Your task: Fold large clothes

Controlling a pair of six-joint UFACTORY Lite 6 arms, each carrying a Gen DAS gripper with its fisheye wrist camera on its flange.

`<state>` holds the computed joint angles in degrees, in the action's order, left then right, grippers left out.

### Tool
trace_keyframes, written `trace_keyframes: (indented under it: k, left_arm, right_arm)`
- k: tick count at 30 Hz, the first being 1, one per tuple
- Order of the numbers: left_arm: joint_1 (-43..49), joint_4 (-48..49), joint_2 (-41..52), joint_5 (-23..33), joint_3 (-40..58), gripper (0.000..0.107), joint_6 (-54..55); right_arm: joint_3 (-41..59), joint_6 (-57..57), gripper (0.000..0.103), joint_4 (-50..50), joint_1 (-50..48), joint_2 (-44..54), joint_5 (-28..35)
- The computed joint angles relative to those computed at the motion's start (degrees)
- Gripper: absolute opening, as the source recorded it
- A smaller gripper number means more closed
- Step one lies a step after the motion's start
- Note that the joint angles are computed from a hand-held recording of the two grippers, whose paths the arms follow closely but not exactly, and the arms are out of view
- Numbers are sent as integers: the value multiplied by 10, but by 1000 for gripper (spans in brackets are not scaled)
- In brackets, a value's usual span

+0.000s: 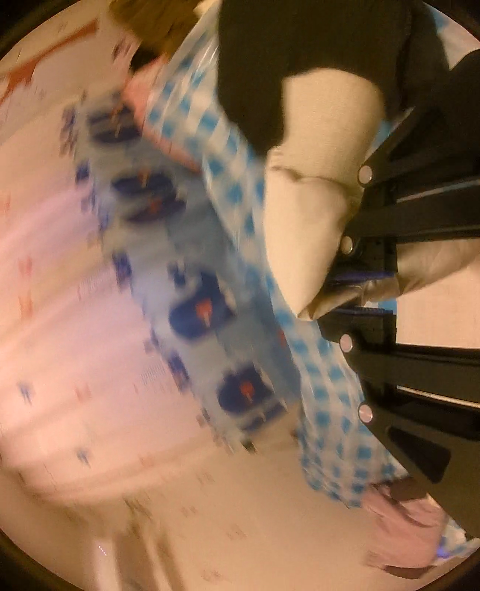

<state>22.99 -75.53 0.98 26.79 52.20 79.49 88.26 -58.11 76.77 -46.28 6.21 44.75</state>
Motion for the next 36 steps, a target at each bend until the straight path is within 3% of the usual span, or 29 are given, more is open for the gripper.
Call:
trace_keyframes:
  k: [9,12,14,17,19,23,29,30,31,36]
  left_arm:
    - [74,45,46,46,79,96,-64]
    - [104,83,82,59,125,96,-117]
    - [121,95,104,73,150,96,-139]
    - [136,107,121,84,173,96,-161]
    - [139,107,125,89,179,96,-159]
    - [138,108,122,98,176,96,-158]
    - [125,107,106,95,156,96,-149]
    - [123,108,106,94,154,96,-149]
    - [122,109,105,93,153,96,-150]
    - [117,112,104,93,149,96,-155]
  right_arm:
    - [-39,16,12,-24,360,0,-177]
    - [-49,1,12,-11,474,64,-235]
    - [-15,59,16,-66,525,140,-239]
    - [56,137,59,-132,567,267,-193]
    - [92,209,65,-210,585,318,-165]
    - [24,120,70,-146,584,267,-150]
    - [-145,-70,77,47,463,73,-87]
    - [-155,-75,87,68,438,64,-72]
    - [-173,-64,89,80,400,53,-50]
    - [-132,28,89,94,300,127,61]
